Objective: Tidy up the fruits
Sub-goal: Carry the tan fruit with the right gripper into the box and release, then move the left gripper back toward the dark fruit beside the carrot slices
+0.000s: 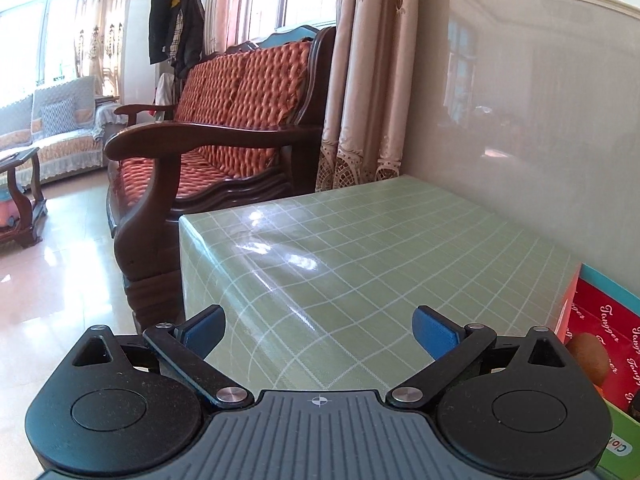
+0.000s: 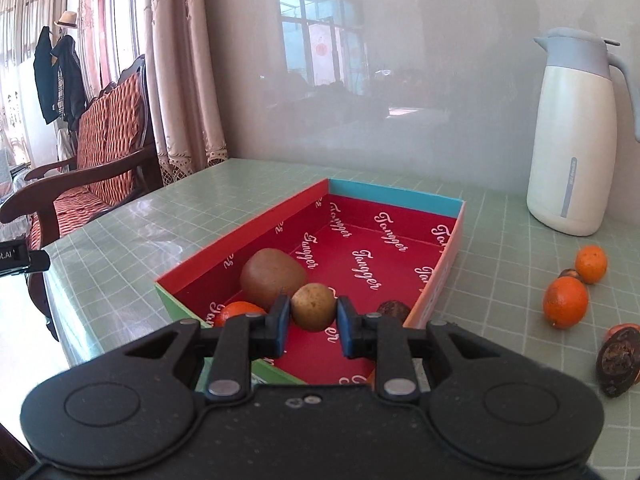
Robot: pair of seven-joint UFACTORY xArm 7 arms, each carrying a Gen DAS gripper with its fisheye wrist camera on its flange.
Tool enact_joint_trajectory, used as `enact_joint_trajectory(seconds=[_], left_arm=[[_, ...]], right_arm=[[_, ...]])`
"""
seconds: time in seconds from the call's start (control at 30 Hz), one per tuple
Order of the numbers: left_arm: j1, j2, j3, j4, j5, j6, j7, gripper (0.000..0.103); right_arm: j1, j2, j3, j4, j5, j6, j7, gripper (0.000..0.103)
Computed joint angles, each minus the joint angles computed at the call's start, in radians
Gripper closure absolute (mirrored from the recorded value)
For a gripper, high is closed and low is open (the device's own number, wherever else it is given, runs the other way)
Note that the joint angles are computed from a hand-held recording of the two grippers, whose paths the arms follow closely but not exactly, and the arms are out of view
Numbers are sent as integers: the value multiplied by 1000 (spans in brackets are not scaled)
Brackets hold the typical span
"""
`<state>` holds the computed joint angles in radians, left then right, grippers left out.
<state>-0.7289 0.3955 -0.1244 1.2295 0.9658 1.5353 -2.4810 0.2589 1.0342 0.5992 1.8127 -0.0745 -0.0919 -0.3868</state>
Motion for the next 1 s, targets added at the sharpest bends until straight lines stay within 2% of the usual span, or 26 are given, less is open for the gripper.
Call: enact_joint_trajectory(seconds=[0.13,0.33,0.5,0.7,0.87,1.0], left_arm=[[3,-5,0,-5,-4,-4,-11,4],[6,1,1,2,5,-18,8,4],[2,9,3,14,12,-22,22,4],[-6,28,9,43,18,-26,47,4],[-16,43,15,68,27,-30,70,4],[-21,60,22,96,34,-40,91,4]], right_arm=[[5,-3,-10,-3,3,-4,7,75],[-16,-17,-2,-41,-18,-58,32,74],[-5,-38,-51,-57,-40,-99,106,72],[31,-69,-152,-64,-31,-120,216,66],[93,-106,-283,-91,0,-178,307,34],[134,-130,-371,-108,23,-193,363,32]])
